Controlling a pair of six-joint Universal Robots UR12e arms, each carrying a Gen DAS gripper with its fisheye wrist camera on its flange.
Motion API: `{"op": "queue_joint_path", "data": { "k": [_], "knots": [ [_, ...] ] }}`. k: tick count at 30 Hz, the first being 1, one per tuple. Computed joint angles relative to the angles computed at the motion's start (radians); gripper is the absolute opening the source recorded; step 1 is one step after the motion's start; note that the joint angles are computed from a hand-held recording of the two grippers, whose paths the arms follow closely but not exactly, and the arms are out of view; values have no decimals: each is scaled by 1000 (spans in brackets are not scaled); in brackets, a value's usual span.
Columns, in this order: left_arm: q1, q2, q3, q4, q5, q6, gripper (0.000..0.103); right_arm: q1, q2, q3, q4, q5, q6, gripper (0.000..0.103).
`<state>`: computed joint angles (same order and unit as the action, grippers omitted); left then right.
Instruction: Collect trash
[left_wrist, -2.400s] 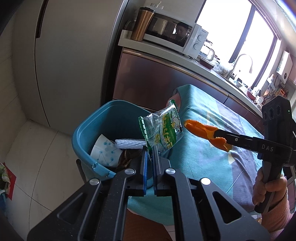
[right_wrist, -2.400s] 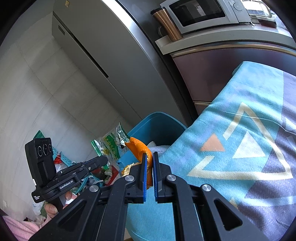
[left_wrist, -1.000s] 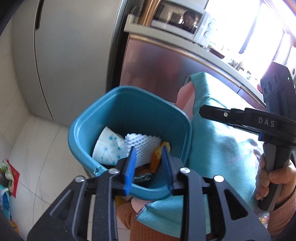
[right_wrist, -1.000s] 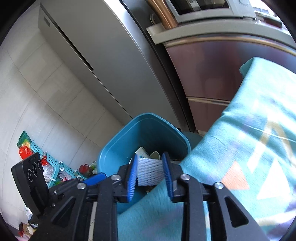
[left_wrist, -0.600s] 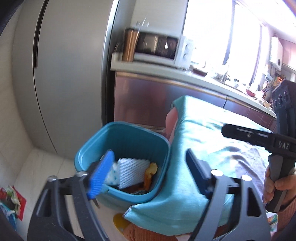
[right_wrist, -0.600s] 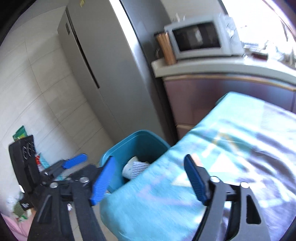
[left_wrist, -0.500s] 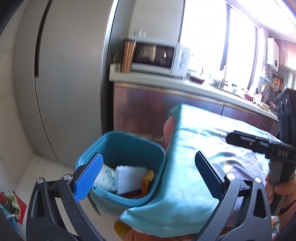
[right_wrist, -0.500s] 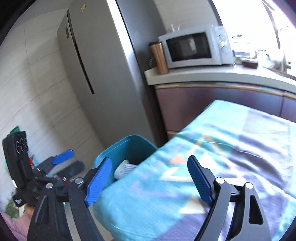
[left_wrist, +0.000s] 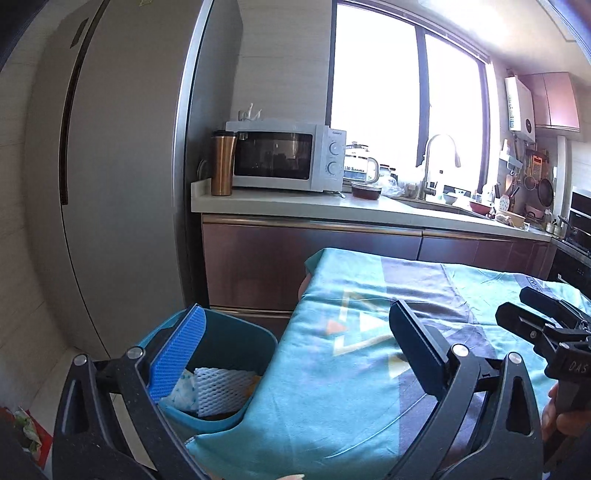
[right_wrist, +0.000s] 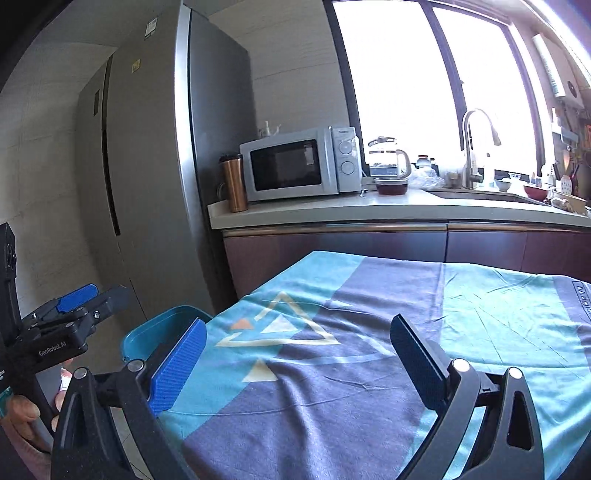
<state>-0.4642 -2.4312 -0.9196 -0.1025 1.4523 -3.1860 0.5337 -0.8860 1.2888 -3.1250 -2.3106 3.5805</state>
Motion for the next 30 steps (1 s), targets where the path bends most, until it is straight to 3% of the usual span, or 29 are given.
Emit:
{"op": "queue_joint_path", "data": {
  "k": [10,19,30],
  "knots": [
    [-32,16,-39,85,20,32,98,31,-22,56,-48,-166,6,96],
    [-37,22,-55,123,32,37,98,43,-12,54,-117,-226,-57,96],
    [-41,19,-65,173,48,38,98,50,-14,65,-151,-260,-51,96]
  ]
}}
